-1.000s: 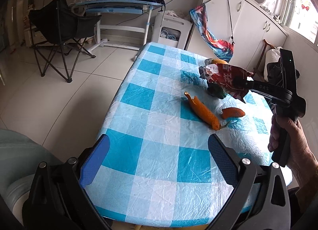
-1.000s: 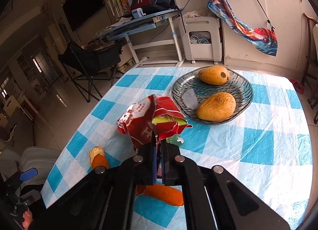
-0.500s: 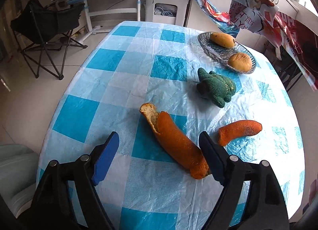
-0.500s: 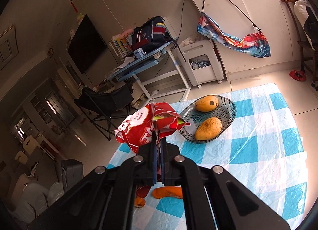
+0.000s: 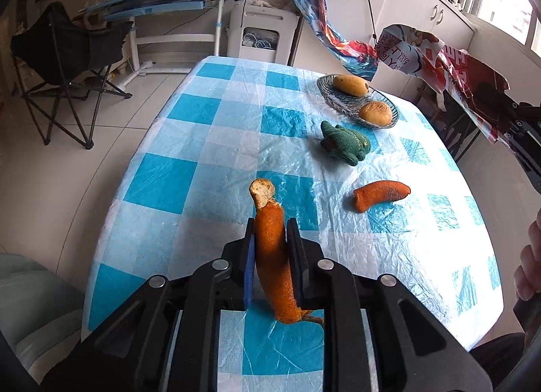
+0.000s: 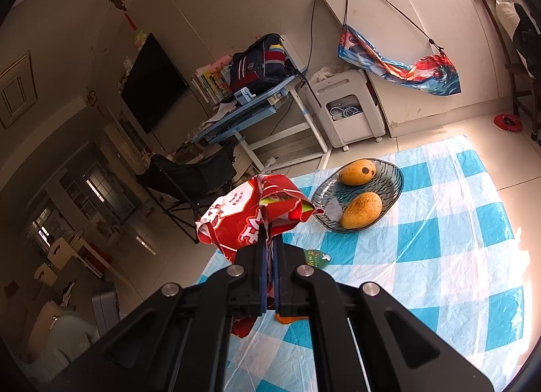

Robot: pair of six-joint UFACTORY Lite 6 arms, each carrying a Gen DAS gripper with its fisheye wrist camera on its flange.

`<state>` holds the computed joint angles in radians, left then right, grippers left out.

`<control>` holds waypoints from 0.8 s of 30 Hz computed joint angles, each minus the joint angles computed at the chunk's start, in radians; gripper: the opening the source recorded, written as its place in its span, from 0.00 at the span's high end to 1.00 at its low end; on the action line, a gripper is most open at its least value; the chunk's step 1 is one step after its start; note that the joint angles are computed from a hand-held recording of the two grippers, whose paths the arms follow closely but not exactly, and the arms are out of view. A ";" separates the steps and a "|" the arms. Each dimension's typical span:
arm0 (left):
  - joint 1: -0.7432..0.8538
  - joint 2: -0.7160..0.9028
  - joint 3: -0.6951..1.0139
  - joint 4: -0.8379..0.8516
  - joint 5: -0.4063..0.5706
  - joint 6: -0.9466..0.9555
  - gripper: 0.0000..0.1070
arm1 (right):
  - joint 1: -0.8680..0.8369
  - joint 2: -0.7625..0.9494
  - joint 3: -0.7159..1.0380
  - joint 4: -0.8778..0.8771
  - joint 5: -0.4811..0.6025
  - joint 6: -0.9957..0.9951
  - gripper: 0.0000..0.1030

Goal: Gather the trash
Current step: 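Carry the snack bag and peel over the yellow basin and open both tools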

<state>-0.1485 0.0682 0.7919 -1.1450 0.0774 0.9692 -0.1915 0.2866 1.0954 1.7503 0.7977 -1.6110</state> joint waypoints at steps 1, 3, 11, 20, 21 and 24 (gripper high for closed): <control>0.016 -0.050 -0.043 -0.051 0.014 0.057 0.84 | 0.000 -0.014 -0.018 0.004 0.003 -0.007 0.97; 0.044 -0.149 -0.119 -0.027 0.037 0.047 0.84 | 0.002 -0.038 -0.048 0.008 0.009 -0.014 0.97; 0.128 -0.541 -0.332 0.305 0.149 -0.257 0.84 | -0.010 -0.192 -0.275 0.070 0.072 -0.048 0.97; 0.202 -0.942 -0.454 0.608 0.341 -0.512 0.84 | 0.015 -0.422 -0.532 0.086 0.067 -0.060 0.97; 0.216 -0.981 -0.463 0.613 0.368 -0.513 0.84 | 0.020 -0.447 -0.554 0.082 0.061 -0.056 0.97; 0.301 -1.101 -0.487 0.579 0.479 -0.452 0.84 | 0.040 -0.528 -0.616 0.067 0.039 -0.033 0.97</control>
